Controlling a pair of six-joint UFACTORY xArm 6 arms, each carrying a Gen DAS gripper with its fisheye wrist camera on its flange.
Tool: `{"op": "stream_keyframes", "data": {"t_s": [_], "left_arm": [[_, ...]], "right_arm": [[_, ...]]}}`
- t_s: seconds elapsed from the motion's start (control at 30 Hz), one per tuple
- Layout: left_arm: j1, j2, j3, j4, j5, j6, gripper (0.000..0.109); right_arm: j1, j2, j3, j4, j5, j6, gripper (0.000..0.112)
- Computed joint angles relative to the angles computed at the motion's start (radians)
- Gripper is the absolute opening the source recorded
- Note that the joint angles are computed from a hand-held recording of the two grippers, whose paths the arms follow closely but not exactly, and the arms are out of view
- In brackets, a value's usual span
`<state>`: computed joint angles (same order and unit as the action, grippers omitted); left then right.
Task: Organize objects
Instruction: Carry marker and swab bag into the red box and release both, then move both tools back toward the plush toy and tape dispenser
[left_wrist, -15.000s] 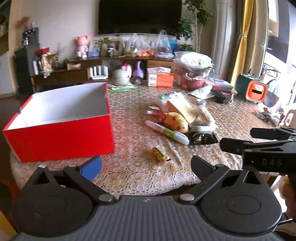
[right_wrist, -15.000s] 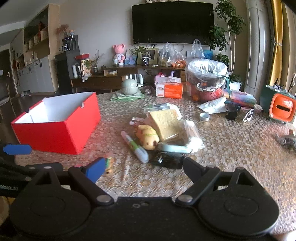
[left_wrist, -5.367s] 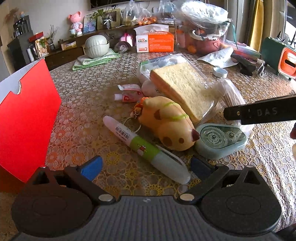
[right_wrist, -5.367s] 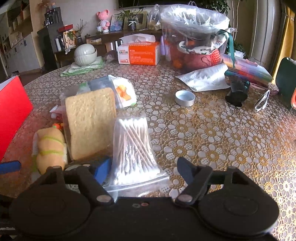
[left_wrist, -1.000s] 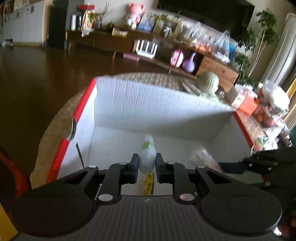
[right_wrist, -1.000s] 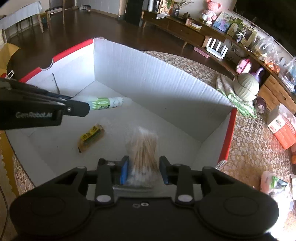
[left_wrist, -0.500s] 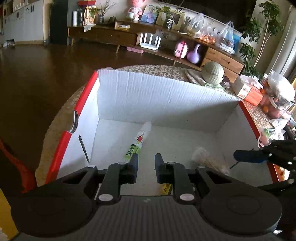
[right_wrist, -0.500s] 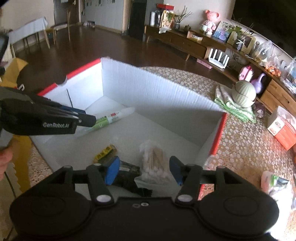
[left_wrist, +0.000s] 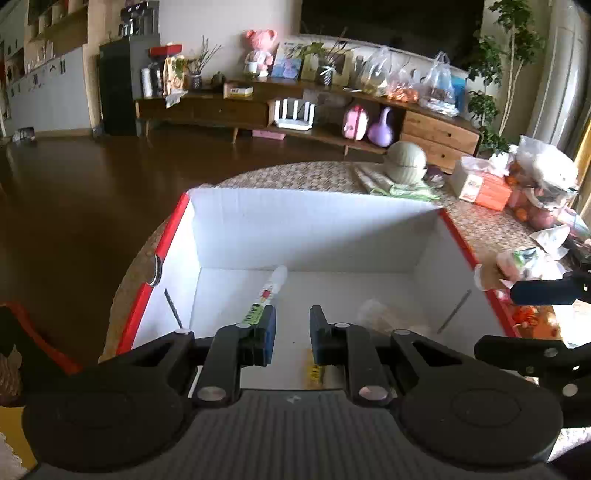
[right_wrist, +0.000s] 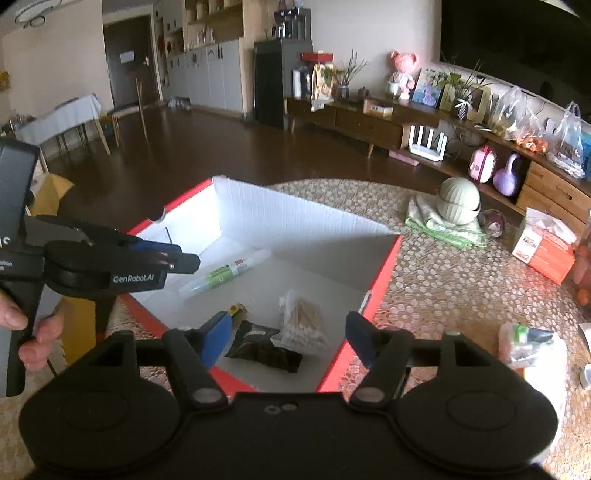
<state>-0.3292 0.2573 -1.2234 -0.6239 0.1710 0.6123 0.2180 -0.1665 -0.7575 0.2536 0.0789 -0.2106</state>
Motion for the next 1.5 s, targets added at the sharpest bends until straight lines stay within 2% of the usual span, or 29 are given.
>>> {"op": "stream_keyframes", "data": {"t_s": [0.07, 0.17, 0.23, 0.27, 0.33, 0.47, 0.57, 0.7, 0.73, 0.8, 0.9, 1.0, 1.17, 1.3, 1.33, 1.4, 1.5], "left_arm": [[-0.009, -0.025, 0.024, 0.002, -0.007, 0.006, 0.020], [-0.028, -0.065, 0.063, -0.021, -0.023, 0.032, 0.034], [-0.044, -0.091, 0.090, -0.053, -0.044, 0.059, 0.058], [-0.053, -0.104, 0.102, -0.080, -0.055, 0.082, 0.061], [-0.071, -0.124, 0.122, -0.084, -0.069, 0.088, 0.063], [-0.095, -0.158, 0.151, -0.088, -0.066, 0.089, 0.063], [-0.118, -0.181, 0.176, -0.087, -0.080, 0.083, 0.068], [-0.151, -0.208, 0.206, -0.078, -0.089, 0.069, 0.071], [-0.161, -0.214, 0.213, -0.082, -0.092, 0.068, 0.075], [-0.183, -0.224, 0.226, -0.109, -0.100, 0.085, 0.081], [-0.208, -0.238, 0.241, -0.135, -0.092, 0.096, 0.082], [-0.238, -0.243, 0.254, -0.106, -0.097, 0.078, 0.085], [-0.292, -0.227, 0.253, -0.104, -0.111, 0.070, 0.088], [-0.338, -0.202, 0.258, -0.036, -0.163, 0.011, 0.103], [-0.352, -0.193, 0.255, -0.037, -0.181, 0.010, 0.103], [-0.363, -0.177, 0.250, 0.051, -0.192, -0.078, 0.103], [-0.379, -0.151, 0.221, 0.085, -0.170, -0.124, 0.103]], "right_arm": [[-0.003, -0.038, 0.032, 0.016, -0.013, -0.010, 0.072], [-0.003, -0.097, 0.083, 0.087, -0.031, -0.065, 0.074], [-0.007, -0.134, 0.119, 0.078, -0.049, -0.049, 0.077], [-0.008, -0.153, 0.137, 0.091, -0.055, -0.054, 0.078], [-0.008, -0.195, 0.172, 0.157, -0.059, -0.107, 0.082], [-0.032, -0.275, 0.246, 0.193, -0.067, -0.142, 0.086], [-0.043, -0.330, 0.296, 0.270, -0.071, -0.207, 0.093], [-0.074, -0.399, 0.361, 0.308, -0.075, -0.246, 0.099], [-0.085, -0.416, 0.378, 0.301, -0.078, -0.241, 0.101], [-0.110, -0.450, 0.413, 0.277, -0.080, -0.224, 0.102], [-0.148, -0.489, 0.452, 0.278, -0.070, -0.229, 0.102], [-0.190, -0.523, 0.487, 0.286, -0.057, -0.240, 0.102], [-0.257, -0.566, 0.521, 0.364, -0.027, -0.321, 0.102], [-0.302, -0.574, 0.534, 0.421, -0.016, -0.399, 0.102], [-0.312, -0.572, 0.537, 0.421, -0.017, -0.409, 0.102], [-0.324, -0.564, 0.539, 0.439, -0.021, -0.445, 0.102], [-0.344, -0.533, 0.531, 0.494, -0.032, -0.526, 0.102]]}}
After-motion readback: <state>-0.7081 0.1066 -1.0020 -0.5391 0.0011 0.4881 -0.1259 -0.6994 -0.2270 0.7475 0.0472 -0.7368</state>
